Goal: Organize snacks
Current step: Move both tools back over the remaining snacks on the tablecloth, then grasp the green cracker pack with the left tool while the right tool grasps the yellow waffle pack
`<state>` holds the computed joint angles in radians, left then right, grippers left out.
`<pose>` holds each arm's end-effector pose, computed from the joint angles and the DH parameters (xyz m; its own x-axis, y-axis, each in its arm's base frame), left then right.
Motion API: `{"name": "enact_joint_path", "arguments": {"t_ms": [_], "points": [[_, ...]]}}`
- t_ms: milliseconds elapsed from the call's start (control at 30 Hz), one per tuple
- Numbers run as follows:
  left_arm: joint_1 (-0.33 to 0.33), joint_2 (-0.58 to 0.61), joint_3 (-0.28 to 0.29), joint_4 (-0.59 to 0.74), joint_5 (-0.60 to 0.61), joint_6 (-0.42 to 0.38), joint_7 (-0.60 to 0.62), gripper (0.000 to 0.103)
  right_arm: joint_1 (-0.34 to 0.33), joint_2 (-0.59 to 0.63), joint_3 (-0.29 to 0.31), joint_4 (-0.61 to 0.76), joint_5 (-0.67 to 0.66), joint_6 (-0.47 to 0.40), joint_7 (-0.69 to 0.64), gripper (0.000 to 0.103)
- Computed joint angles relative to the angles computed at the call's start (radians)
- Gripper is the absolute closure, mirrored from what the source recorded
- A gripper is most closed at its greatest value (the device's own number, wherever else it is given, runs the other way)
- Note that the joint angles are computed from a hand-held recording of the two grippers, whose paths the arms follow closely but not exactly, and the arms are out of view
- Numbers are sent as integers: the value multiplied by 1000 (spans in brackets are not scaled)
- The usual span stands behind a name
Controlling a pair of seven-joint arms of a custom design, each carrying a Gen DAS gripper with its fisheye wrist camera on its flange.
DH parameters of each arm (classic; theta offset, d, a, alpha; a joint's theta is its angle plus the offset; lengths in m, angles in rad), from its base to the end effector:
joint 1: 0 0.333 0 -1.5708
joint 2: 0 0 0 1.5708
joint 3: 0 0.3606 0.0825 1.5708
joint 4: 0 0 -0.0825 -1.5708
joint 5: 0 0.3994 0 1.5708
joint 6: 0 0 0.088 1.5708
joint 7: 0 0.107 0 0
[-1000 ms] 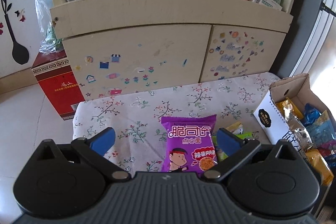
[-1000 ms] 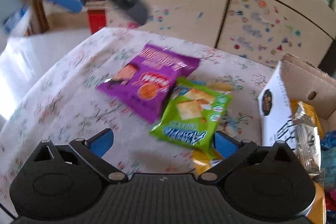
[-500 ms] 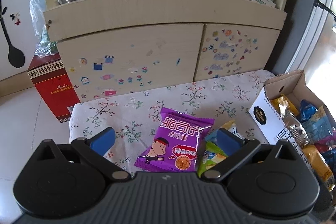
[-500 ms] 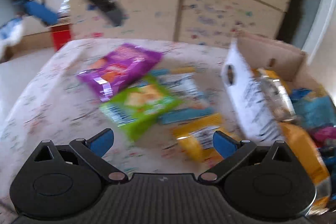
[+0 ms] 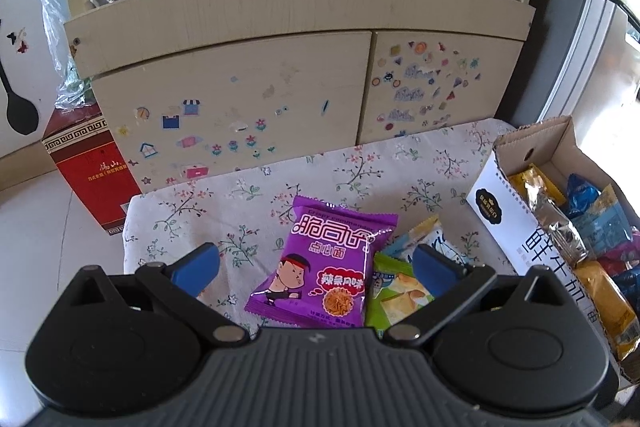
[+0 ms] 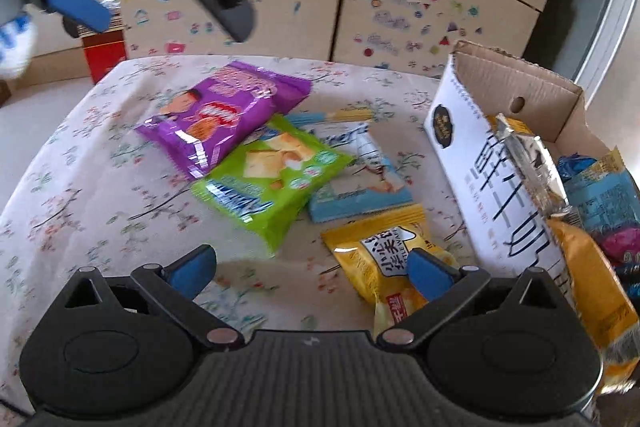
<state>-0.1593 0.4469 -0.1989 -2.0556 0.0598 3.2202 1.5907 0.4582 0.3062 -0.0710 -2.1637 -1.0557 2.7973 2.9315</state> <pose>0.6311 -0.2286 0.3340 -0.3908 -0.9198 0.0361 -0.6957 0.2694 -0.6659 0.5393 0.2653 0.3025 -0.0437 -0.9932 0.1081 -0.8402 -0.0220 -0.5418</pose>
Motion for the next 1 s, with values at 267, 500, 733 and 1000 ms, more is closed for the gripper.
{"name": "enact_joint_path", "arguments": {"t_ms": [267,500,733,1000], "points": [[35,6,-39,0,6,-14,22,1,47,-65,-32,-38,-175,16,114,0],[117,22,-134,7,2,-59,88,2,-87,-36,42,-53,127,50,-109,12],[293,67,-345,23,-74,-140,244,6,-119,-74,65,-108,331,116,-333,41],[266,94,-349,32,-126,-230,392,20,-204,-184,199,-202,900,29,-783,43]]}}
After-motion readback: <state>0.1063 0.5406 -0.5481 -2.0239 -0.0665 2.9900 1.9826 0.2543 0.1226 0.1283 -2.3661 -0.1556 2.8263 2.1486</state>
